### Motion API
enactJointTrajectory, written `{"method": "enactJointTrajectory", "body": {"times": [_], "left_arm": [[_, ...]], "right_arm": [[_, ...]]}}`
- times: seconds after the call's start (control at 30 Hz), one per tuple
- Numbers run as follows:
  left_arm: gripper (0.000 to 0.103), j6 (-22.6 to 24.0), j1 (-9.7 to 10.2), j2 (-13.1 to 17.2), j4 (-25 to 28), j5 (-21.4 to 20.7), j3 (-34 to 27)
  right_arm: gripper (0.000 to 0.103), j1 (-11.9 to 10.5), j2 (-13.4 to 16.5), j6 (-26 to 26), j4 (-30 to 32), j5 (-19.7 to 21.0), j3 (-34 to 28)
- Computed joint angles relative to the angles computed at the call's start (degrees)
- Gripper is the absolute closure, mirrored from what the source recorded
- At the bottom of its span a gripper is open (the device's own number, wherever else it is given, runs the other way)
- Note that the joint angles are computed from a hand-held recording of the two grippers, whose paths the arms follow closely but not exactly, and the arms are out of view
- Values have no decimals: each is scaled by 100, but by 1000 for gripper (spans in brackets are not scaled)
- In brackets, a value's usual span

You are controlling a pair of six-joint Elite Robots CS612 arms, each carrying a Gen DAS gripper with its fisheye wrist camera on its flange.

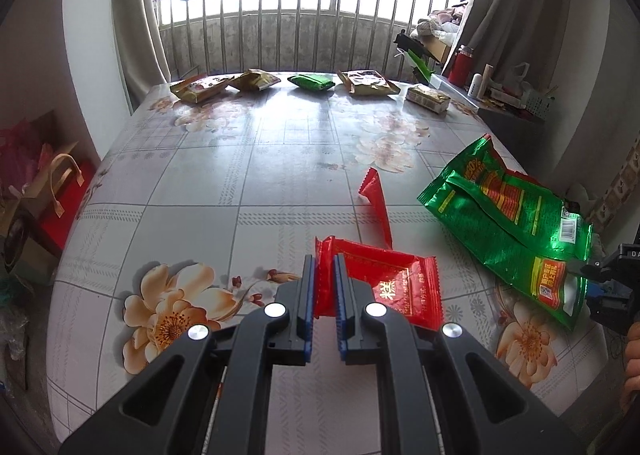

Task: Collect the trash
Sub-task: 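Grasp the green snack bag with the right tool while the left holds the wrapper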

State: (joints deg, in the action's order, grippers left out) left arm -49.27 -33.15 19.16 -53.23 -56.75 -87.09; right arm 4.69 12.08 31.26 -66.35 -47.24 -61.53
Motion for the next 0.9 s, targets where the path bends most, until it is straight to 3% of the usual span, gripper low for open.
{"method": "enactJointTrajectory", "body": {"times": [0.27, 0.57, 0.9], "left_arm": [[95, 18, -38, -2, 75, 103, -15], [95, 12, -62, -1, 130, 210, -38], [95, 52, -123, -11, 98, 351, -59]], "right_arm": [[86, -20, 60, 139, -43, 87, -72], [100, -150, 429, 1107, -659, 1062, -380], [102, -213, 543, 1768, -1356, 1532, -483]]}}
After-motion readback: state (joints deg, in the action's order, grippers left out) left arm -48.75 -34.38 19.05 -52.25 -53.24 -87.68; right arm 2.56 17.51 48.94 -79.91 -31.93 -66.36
